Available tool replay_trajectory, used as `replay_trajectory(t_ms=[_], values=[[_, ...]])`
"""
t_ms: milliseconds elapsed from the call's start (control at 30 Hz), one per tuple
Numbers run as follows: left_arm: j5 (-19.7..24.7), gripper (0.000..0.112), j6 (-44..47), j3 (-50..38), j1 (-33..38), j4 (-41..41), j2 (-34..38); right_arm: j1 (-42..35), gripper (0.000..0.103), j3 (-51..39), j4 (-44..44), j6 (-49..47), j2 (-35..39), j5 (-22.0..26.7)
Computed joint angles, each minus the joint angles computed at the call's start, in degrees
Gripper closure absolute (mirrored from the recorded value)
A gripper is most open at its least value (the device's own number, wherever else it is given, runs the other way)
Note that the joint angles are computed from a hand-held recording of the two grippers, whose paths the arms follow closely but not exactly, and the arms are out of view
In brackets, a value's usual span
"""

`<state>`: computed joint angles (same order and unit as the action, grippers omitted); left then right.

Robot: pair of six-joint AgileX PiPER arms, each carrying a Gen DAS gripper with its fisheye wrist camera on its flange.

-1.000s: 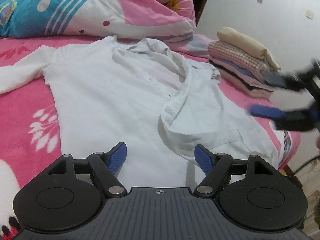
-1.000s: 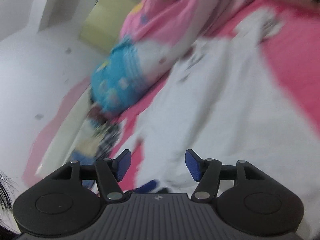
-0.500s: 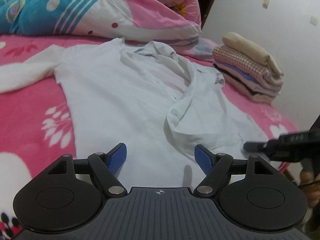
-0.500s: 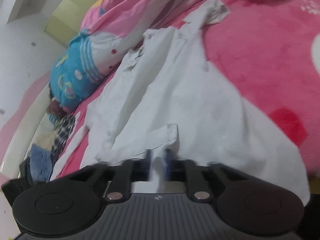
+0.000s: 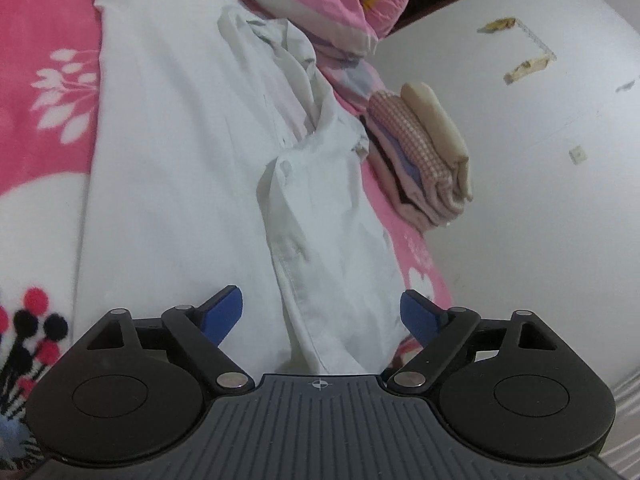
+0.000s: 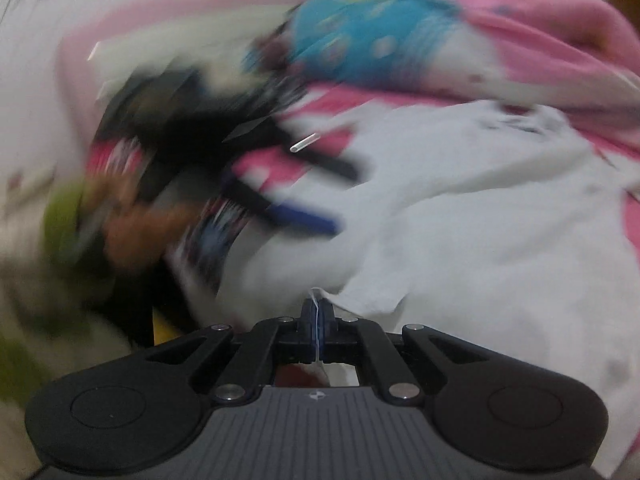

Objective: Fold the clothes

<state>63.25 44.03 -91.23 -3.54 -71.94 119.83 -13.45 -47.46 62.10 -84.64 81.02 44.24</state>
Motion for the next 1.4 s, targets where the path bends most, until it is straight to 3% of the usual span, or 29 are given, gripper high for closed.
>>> replay_trajectory(t_ms=[133,233,300,433,567,633,800,1033,1100,1200,1267,1400], values=[[-2.82,0.026,0.80,1.11,-1.37,2.40,-1.84,7.27,0.103,3.70,-4.03,0.00,-1.04,-8.32],[-5.10,0.026,2.04,2.16,-2.39,3.88,-3.27,8.71,0.101,4.80,-5.92,0.79,-1.82,-10.28],[-6.26,0.026,3.05,3.02,-2.78,4.22,-3.96,7.99,0.100,5.25,-5.32,-0.45,-2.95,-8.12],[-7.17,0.026,4.38,4.09,-2.69,3.97,-4.60,1.35,0.093,4.37,-1.08,-3.28,-2.73,1.53],[-7.64,0.026,5.83,5.00,-2.27,3.01,-4.90,-6.23,0.092,3.36,4.26,-4.30,-0.73,10.24],[-7.55,0.027,6.21,5.30,-1.91,2.41,-4.91,-8.64,0.092,3.36,6.80,-2.53,0.02,10.92],[-11.60,0.028,7.09,5.59,-3.36,3.45,-5.96,-9.41,0.092,1.98,10.99,2.46,2.50,6.12],[-24.78,0.036,12.46,5.23,-10.52,9.81,-7.69,-14.13,0.078,-6.97,15.01,12.82,6.41,3.85],[-28.19,0.043,13.57,4.83,-12.37,11.74,-7.19,-14.59,0.078,-13.15,12.98,19.16,8.96,2.43],[-29.92,0.055,16.62,4.18,-13.25,11.00,-5.97,-13.07,0.077,-24.31,5.99,29.76,13.66,-1.06],[-29.91,0.063,22.25,4.82,-12.87,6.52,-5.51,-9.60,0.077,-34.20,-5.41,39.88,18.18,-3.71],[-26.75,0.069,35.77,6.10,-10.94,-4.48,-3.72,-2.53,0.072,-56.67,-28.32,54.41,31.02,-4.30]])
